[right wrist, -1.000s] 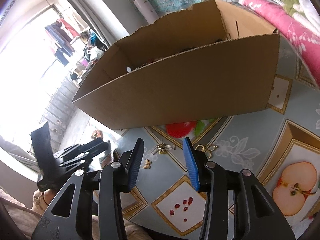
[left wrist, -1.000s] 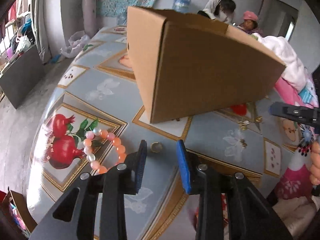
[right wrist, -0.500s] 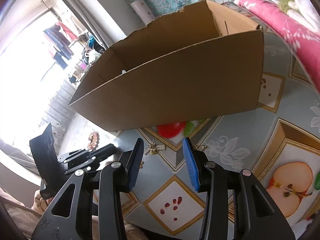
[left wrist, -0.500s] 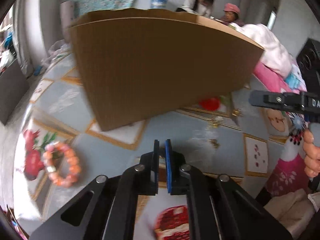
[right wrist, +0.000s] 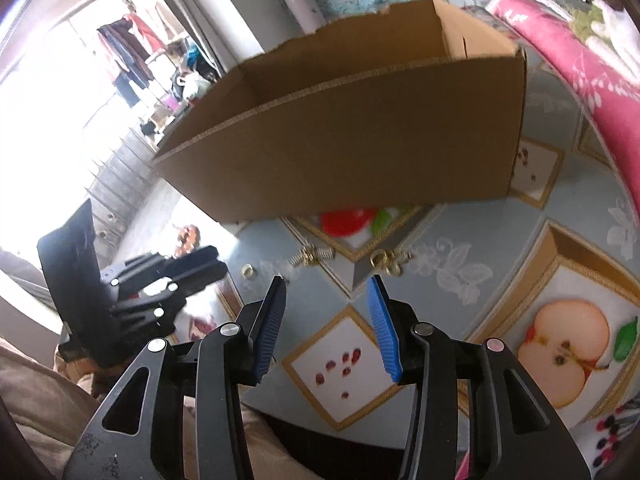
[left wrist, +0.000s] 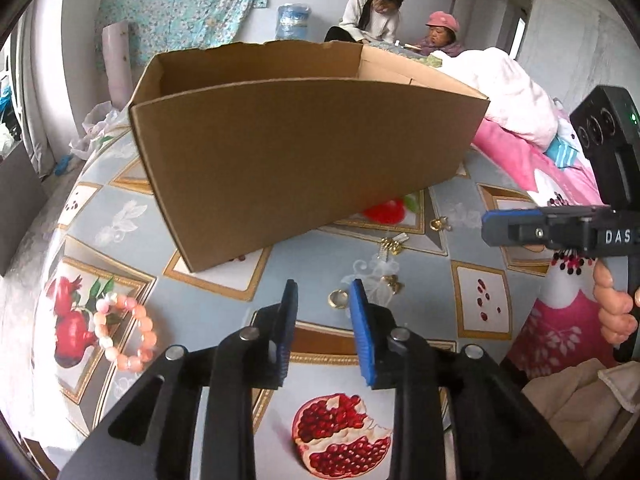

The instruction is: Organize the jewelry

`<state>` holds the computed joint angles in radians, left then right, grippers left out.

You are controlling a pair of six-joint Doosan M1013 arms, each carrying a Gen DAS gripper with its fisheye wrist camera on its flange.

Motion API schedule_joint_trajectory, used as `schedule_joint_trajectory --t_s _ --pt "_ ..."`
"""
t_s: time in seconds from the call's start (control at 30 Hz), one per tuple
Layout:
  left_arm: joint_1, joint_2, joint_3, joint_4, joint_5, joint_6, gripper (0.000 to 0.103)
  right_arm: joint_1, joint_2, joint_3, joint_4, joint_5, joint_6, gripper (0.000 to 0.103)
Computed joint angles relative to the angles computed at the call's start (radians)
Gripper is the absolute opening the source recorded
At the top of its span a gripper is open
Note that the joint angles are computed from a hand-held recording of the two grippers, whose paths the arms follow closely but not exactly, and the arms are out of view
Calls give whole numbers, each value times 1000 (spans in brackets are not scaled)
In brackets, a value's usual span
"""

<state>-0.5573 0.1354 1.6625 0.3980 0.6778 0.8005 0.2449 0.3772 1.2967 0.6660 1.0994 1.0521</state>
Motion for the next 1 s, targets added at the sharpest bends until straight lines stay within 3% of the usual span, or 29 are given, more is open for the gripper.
schedule_joint_trajectory --t_s 0.3,0.47,0.6,0.87,1.0 --pt "10 8 5 -36 25 22 28 29 -3 -1 -175 -84 112 38" --pt "12 6 11 -24 18 -3 28 44 1 -11 -199 -104 77 34" --pt "13 7 11 -15 22 -17 28 50 14 -28 -188 -82 26 27" --pt "9 7 6 0 44 -25 28 46 51 -58 -198 -22 26 25" --pt "5 16 -7 11 67 -25 28 41 58 -65 -195 -29 12 24"
